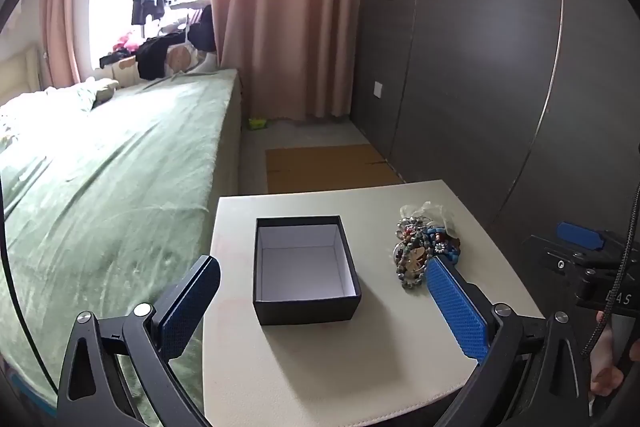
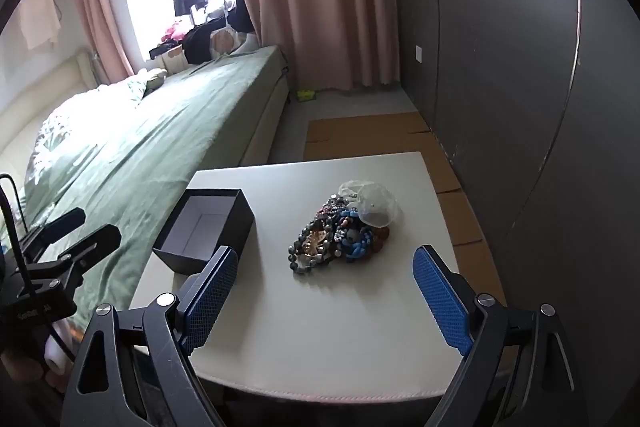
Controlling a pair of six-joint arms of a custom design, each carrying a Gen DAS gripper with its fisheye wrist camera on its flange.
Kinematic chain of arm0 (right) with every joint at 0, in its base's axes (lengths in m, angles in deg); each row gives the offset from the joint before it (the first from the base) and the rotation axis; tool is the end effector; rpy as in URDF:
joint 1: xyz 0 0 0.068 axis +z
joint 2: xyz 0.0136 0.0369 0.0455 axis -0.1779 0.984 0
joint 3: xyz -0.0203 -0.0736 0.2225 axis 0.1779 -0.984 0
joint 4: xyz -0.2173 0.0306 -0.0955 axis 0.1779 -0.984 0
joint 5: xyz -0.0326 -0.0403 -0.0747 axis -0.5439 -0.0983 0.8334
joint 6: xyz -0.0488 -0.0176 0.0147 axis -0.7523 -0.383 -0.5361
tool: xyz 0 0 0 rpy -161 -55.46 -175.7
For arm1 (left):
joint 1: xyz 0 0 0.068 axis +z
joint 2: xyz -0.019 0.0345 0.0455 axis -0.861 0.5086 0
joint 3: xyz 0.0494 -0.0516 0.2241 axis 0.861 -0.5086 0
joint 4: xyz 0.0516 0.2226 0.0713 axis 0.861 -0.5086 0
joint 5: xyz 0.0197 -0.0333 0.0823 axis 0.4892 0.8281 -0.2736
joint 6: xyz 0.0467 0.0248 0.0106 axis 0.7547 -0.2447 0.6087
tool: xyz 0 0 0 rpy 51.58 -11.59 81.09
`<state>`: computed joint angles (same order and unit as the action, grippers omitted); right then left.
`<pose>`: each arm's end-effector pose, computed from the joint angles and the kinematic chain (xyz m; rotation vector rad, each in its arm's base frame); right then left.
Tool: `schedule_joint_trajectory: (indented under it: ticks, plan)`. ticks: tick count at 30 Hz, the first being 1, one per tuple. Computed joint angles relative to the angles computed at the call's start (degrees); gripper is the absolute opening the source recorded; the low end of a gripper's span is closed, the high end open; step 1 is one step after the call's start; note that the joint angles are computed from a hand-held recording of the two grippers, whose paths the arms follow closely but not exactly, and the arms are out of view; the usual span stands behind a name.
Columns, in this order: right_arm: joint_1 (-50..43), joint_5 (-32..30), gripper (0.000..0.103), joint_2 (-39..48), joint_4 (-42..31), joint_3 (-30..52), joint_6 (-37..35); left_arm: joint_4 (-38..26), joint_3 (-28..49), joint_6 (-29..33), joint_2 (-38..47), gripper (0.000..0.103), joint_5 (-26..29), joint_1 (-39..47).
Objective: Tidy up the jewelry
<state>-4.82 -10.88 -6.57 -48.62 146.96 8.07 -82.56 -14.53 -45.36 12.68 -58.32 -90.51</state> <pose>0.2717 0.0238 0.2508 0.1512 2.2911 0.0892 0.3156 -0.1847 0.2364 0.3187 2.1760 -0.2645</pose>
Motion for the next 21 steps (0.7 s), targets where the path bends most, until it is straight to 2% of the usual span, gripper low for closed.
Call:
schedule_joint_trajectory:
  ticks: [21]
  plan:
    - [-0.6, -0.1, 0.09, -0.9, 0.1, -0.4, -0.9, -0.5, 1.5, 0.4, 1.5, 0.103, 0.1, -0.2]
